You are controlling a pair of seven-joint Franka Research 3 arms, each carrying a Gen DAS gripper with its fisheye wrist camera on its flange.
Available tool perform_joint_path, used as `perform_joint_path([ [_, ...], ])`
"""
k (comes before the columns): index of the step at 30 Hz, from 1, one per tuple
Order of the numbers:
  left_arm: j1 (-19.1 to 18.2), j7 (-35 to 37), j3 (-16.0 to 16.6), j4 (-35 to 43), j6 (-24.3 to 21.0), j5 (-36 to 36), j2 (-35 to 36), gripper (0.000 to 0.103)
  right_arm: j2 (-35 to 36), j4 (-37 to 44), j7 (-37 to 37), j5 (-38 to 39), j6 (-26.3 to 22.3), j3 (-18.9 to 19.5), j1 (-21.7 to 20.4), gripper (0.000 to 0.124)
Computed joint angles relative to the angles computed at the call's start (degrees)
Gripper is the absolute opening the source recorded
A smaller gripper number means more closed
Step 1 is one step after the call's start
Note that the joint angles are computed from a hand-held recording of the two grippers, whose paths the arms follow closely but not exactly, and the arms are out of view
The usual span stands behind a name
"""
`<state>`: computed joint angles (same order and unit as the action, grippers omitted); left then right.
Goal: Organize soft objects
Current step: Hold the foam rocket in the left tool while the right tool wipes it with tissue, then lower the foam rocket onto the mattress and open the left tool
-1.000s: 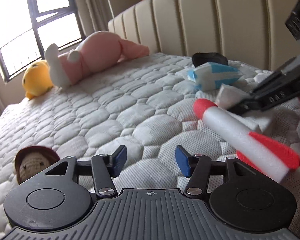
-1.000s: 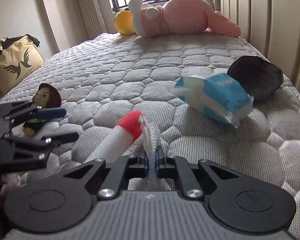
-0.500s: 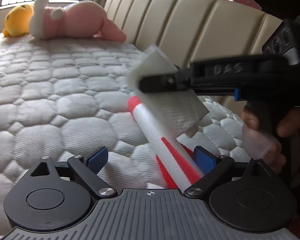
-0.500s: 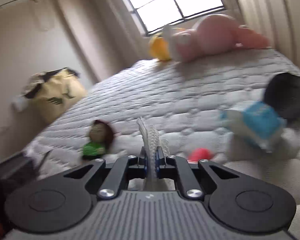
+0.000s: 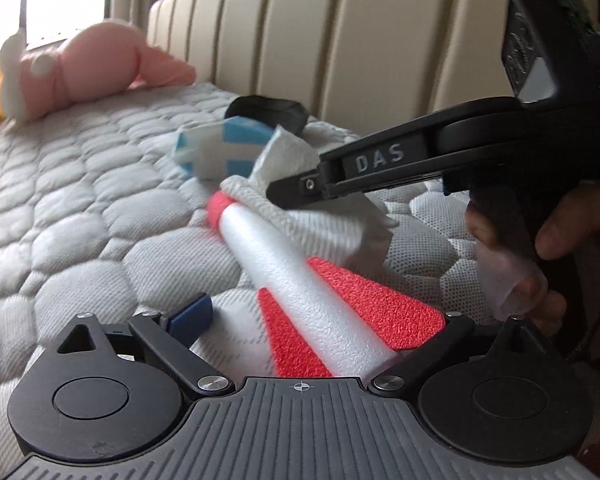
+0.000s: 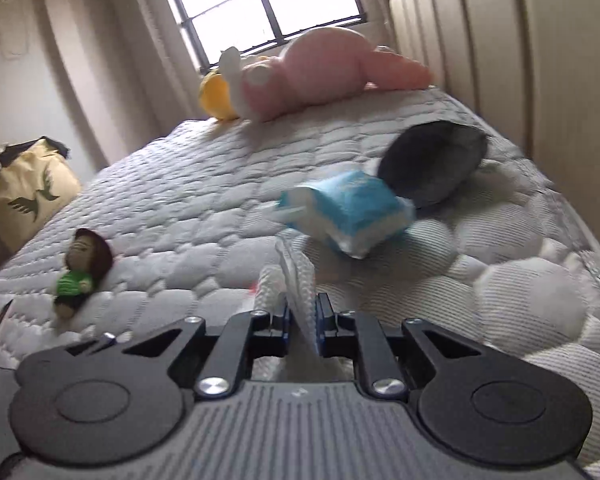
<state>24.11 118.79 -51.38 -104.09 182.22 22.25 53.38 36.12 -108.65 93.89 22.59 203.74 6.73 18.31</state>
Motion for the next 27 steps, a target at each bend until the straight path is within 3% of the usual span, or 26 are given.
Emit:
perform_joint_path([
  [2,-1.15,1.63,1.35,-0.12,1.14,1.86,-0.59,0.070,-0.19,-1.29,1.71,-1.12,0.52,1.90,-2.36,0.011],
  [6,0.20,7.26,1.20,0.52,0.42,5.45,-0.62,0.060,-0.56,-3.33,4.40,-3.80,1.76,3.73,-4.89,0.009],
  [7,-0.67,8.57,2.91,0.65,1.74,6.23,-1.65,0.060,-0.59,-3.52,5.01,-4.71,2.01,4.18,-5.42,0.008],
  [10,-7.72,9.63,13.80,2.61,7.78,9.16,-5.94,0.060,-0.06,-3.34,8.57,-10.26,3.46,8.00,-9.41,0.008],
  [12,-9.23,10.10,16.90,4.74,7.50,11.62,-6.22,0.063,0.99,-2.51,12.50,-16.32,5.59,11.71,-13.23,0.008],
  [16,-6.33,11.33,13.79,8.03,3.03,11.09,-3.54,0.075,6.67,3.71,22.12,-35.13,8.83,21.34,-22.00,0.008],
  [18,-4.14,11.28,10.62,8.50,1.17,8.05,-2.16,0.093,12.19,9.79,27.95,-48.64,6.33,27.61,-26.71,0.008],
  [19,-2.90,11.55,8.89,8.57,0.52,6.63,-1.34,0.094,13.92,12.57,27.77,-51.57,3.51,28.89,-26.75,0.008],
  [21,-1.15,12.25,6.93,7.99,-0.34,4.35,-0.74,0.093,14.70,16.70,26.41,-52.09,-1.77,26.63,-23.25,0.008],
  [25,1.42,13.12,5.20,6.29,-1.04,1.58,-0.89,0.093,12.48,22.23,19.69,-40.02,-11.94,10.36,-7.80,0.008],
  [27,3.98,13.67,2.63,5.86,-3.15,-0.48,-0.32,0.094,12.21,21.41,20.29,-37.08,-10.77,7.66,-5.99,0.008],
])
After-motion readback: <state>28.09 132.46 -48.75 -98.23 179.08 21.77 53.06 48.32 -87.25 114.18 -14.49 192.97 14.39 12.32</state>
